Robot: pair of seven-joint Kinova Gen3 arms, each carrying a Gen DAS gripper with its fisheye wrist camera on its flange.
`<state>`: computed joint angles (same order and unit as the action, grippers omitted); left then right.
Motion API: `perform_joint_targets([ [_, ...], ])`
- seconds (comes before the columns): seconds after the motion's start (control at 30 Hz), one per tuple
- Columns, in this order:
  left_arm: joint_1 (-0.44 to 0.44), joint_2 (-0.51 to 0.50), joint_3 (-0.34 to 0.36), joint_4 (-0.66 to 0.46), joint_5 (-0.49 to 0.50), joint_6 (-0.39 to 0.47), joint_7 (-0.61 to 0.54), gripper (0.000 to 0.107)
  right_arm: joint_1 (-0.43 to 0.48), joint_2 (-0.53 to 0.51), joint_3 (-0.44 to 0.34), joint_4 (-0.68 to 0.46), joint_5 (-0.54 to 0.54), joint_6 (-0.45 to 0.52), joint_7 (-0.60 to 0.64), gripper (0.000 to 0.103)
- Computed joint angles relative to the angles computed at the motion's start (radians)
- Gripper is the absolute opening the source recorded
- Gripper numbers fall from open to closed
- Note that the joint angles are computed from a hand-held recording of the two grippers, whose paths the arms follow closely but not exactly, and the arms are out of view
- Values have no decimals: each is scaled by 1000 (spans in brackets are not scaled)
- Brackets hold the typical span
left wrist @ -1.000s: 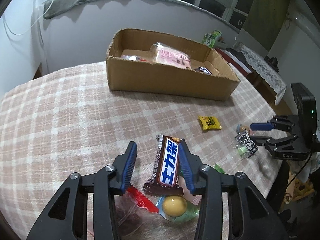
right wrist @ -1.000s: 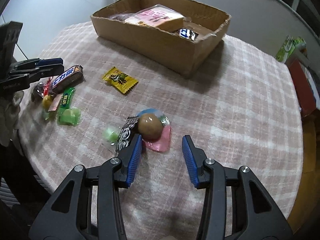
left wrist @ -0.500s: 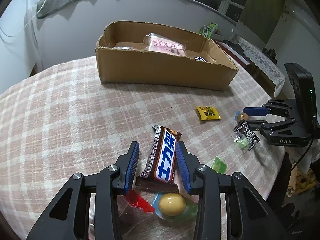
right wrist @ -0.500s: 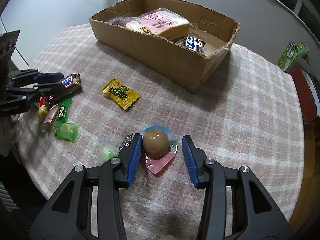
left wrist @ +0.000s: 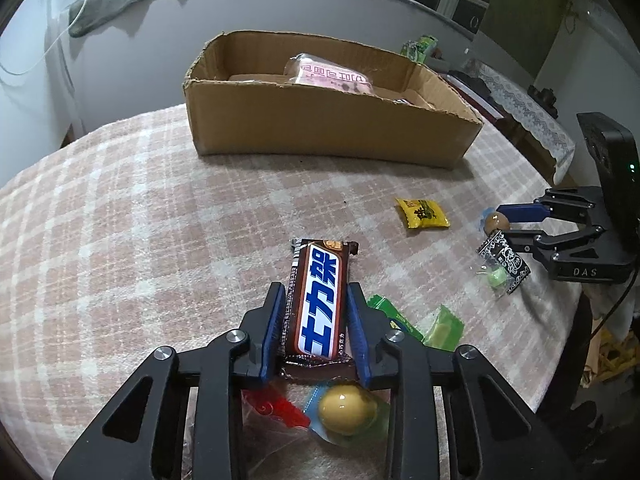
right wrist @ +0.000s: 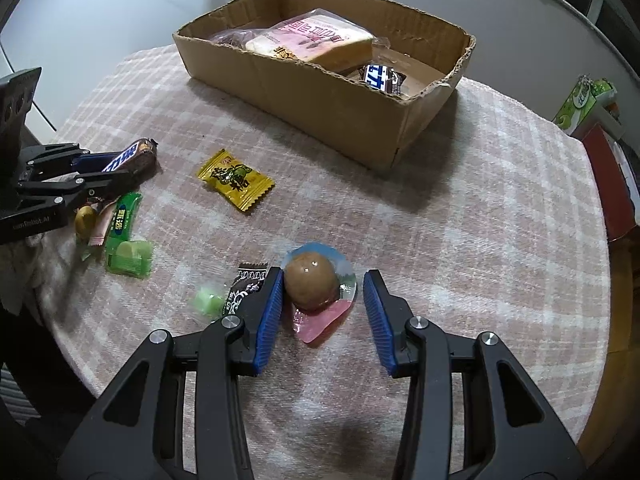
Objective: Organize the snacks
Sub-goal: 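Grasp a second Snickers bar with the left tool while the right tool grasps the chocolate egg, then release the Snickers bar from the left tool into the box while the right tool drops the egg there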
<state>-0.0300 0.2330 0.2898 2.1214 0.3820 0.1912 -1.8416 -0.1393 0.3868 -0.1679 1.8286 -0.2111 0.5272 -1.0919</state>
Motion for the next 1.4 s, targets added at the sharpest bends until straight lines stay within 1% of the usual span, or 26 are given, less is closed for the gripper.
perform_joint_targets([
  [0.1,19,1,-15,-2,-13,-2,9,28,-55,-10,27,14,52,-23,-43,43],
  [0.13,36,3,-29,-4,-24,-4,23,28,-51,-4,24,3,51,-11,-46,43],
  [0.2,41,5,-32,-8,-32,-5,33,27,-28,7,8,-15,35,14,-31,40],
  [0.23,32,7,-23,-8,-30,-7,31,27,-15,10,1,-18,23,19,-22,38],
  [0.33,-8,8,14,-4,-9,-12,13,27,22,13,-18,-23,-16,31,12,37],
  [0.53,-38,5,44,3,13,-19,-5,27,76,0,-30,-1,-88,17,62,37],
  [0.67,-51,-1,58,6,29,-26,-15,27,93,-15,-24,10,-115,2,74,36],
  [0.77,-80,-7,86,6,55,-26,-37,27,117,-24,-28,7,-143,10,94,36],
  [0.9,-115,-24,119,3,101,-23,-82,27,120,-48,-30,6,-168,9,115,36],
  [1.0,-112,-32,114,-11,128,-19,-104,27,124,-69,-36,4,-194,3,139,36],
  [1.17,-69,-41,70,-53,146,-11,-106,27,123,-89,-42,-16,-240,-12,174,36],
  [1.27,-21,-44,21,-82,125,-20,-72,27,114,-90,-34,-36,-250,-20,177,36],
  [1.4,1,-32,-10,-133,94,-21,-28,27,106,-71,-28,-84,-252,-16,165,36],
])
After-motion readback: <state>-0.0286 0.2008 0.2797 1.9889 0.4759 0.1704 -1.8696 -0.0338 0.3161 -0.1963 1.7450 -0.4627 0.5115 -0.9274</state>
